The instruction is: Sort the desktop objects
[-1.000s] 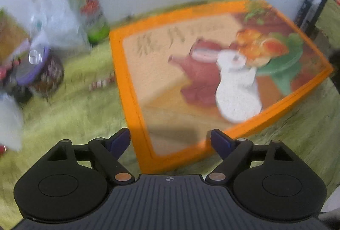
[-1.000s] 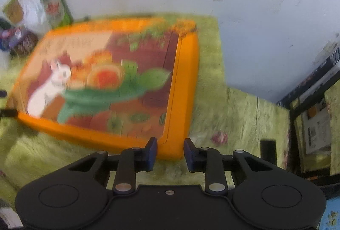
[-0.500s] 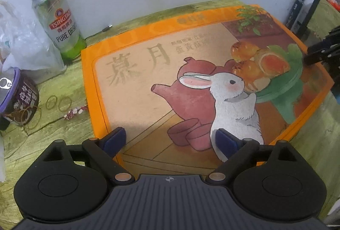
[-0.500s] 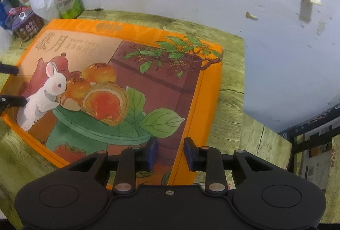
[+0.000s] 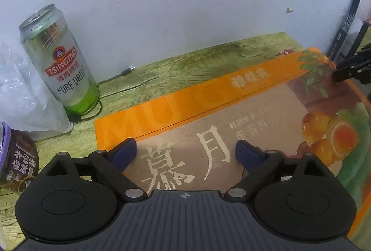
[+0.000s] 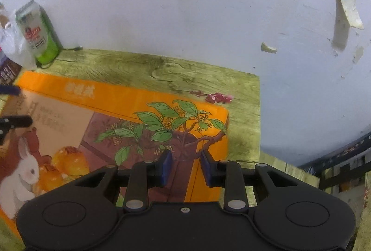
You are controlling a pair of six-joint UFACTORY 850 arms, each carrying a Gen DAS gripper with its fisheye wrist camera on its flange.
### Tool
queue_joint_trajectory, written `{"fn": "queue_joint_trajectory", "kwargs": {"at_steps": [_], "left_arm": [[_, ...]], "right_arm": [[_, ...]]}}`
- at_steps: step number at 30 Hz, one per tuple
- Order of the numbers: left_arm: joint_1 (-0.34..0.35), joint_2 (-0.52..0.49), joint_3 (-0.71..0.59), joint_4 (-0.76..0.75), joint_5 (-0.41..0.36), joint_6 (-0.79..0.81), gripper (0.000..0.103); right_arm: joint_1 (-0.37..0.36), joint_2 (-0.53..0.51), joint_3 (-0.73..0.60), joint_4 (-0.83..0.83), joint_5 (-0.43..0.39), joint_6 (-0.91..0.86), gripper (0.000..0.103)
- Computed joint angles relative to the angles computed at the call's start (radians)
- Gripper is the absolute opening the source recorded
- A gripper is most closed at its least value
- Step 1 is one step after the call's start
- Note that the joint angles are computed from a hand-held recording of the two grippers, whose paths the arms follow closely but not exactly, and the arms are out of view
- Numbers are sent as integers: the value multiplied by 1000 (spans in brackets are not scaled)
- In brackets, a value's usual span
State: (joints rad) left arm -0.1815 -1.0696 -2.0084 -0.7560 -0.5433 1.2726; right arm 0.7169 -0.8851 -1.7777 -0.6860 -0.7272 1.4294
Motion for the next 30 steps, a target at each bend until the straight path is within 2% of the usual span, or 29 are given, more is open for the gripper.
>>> {"fn": "queue_joint_trajectory", "kwargs": {"at_steps": [3,4,5,7,11,13,15,17,20,22,23,26,30], "left_arm": [[-1,-13,-39,50,-31,-53,93],[2,-17,-58,45,-52,-61,87],[8,-28,-87,16,-76,-52,88],[7,-43,-120,-31,-57,-23,89],[-9,-159,-304,105,-110,-167,89],[-12,-158,-287,91,-86,-137,94],[-13,-144,-255,62,-60,-99,95],[-14,-150,-265,75,-67,-116,96],[-12,-134,-261,115,-87,-169,89],[-5,-78,-189,92,-83,-140,88],[3,-20,-101,32,-54,-62,90],[36,132,128,-112,-49,115,90],[66,290,389,-175,-46,233,90]], "right_arm": [[1,-3,-5,9,-7,-19,28],[-7,1,-7,41,0,-39,27],[-13,10,-5,44,13,-39,26],[-13,11,-18,-24,13,-15,26],[-37,-48,-97,-43,8,-37,26],[-48,-77,-118,-6,19,-60,26],[-46,-81,-107,-32,33,-25,27],[-44,-80,-101,-50,37,-3,27],[-46,-71,-100,-34,41,-1,27],[-37,-34,-60,-76,74,63,27],[-24,-8,-35,-107,89,93,27],[26,72,46,-158,97,168,27],[102,142,141,-93,106,175,27]]}}
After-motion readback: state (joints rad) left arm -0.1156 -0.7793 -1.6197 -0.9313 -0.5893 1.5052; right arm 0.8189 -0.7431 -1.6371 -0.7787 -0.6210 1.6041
